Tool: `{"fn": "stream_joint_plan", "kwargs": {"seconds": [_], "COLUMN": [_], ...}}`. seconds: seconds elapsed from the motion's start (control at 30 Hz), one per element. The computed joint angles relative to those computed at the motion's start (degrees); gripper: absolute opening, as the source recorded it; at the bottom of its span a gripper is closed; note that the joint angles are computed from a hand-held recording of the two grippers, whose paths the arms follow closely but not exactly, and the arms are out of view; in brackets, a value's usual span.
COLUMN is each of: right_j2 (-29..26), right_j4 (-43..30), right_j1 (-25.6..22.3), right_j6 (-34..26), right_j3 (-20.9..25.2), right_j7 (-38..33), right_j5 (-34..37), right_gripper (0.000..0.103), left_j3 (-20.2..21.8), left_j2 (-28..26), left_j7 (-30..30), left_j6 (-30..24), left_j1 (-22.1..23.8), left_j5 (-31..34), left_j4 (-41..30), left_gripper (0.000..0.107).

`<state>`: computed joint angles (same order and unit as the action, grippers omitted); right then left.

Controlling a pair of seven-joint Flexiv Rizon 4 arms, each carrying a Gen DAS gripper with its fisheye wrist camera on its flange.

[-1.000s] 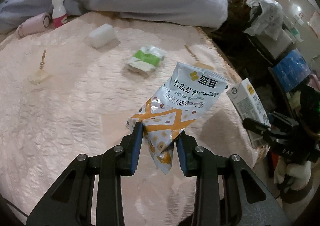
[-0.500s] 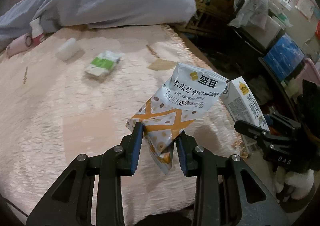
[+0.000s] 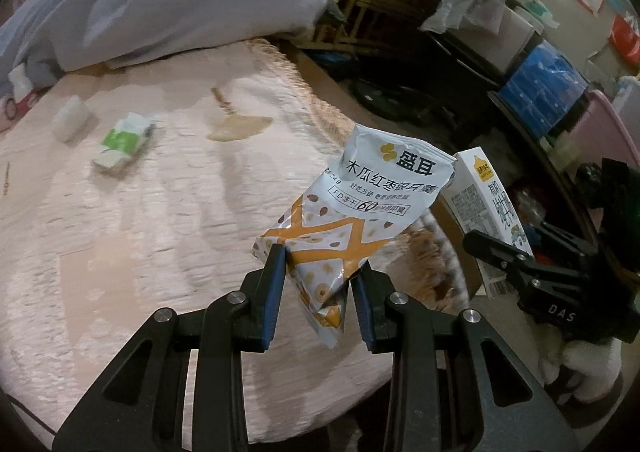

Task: Collect trash
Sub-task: 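Carry the wrapper and milk carton toward the white bucket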

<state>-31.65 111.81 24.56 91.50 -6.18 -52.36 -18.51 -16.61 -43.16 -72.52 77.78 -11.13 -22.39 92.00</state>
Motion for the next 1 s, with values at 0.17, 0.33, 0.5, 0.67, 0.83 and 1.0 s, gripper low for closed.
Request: {"fn": "stream_joint_plan", "kwargs": {"seconds": [0.17,0.33,0.5,0.67,0.83,1.0], "right_j2": [1.16,2.28,3.19,3.84,4.27,4.62], "right_j4": [2.64,5.14,7.55,9.59,11.36,12.58], "right_j1": [0.07,0.57,0.71,0.38,-0.15,-0.54], "right_j6": [1.30,2.32,3.19,3.33,4.05,3.86], "right_j3": [-1.95,-4.45,-6.71,-8.18,-9.33,-10.46], "right_j7": [0.53,1.10,1.32,1.41,1.87,1.93], "right_j5": [0.85,1.75,2.96,4.08,5.60,6.55], "right_gripper": [0.051,0.051,0.051,0.051,0.051,0.051], "left_j3": [-0.27,0.16,0.44,0.65,0.47,0.84], "left_j2": [-1.72,-3.48,-5.64,-8.45,-11.34,-14.12], "left_j7": [-0.03,-0.23,-0.71,-1.40,-2.30,-3.76], "left_j6": [-2.46,-5.30,-8.27,-12.17,-15.97,-19.56], "left_j1": [-1.55,-4.01,-6.37,-8.45,-10.22,-11.91], "left_j5": [0.02,0.41,0.60,0.36,-0.17,-0.66], "left_j4": [-3.59,-7.61,-11.95,-17.36,-22.83,-27.95], "left_gripper": [0.030,0.030,0.030,0.030,0.030,0.030]}}
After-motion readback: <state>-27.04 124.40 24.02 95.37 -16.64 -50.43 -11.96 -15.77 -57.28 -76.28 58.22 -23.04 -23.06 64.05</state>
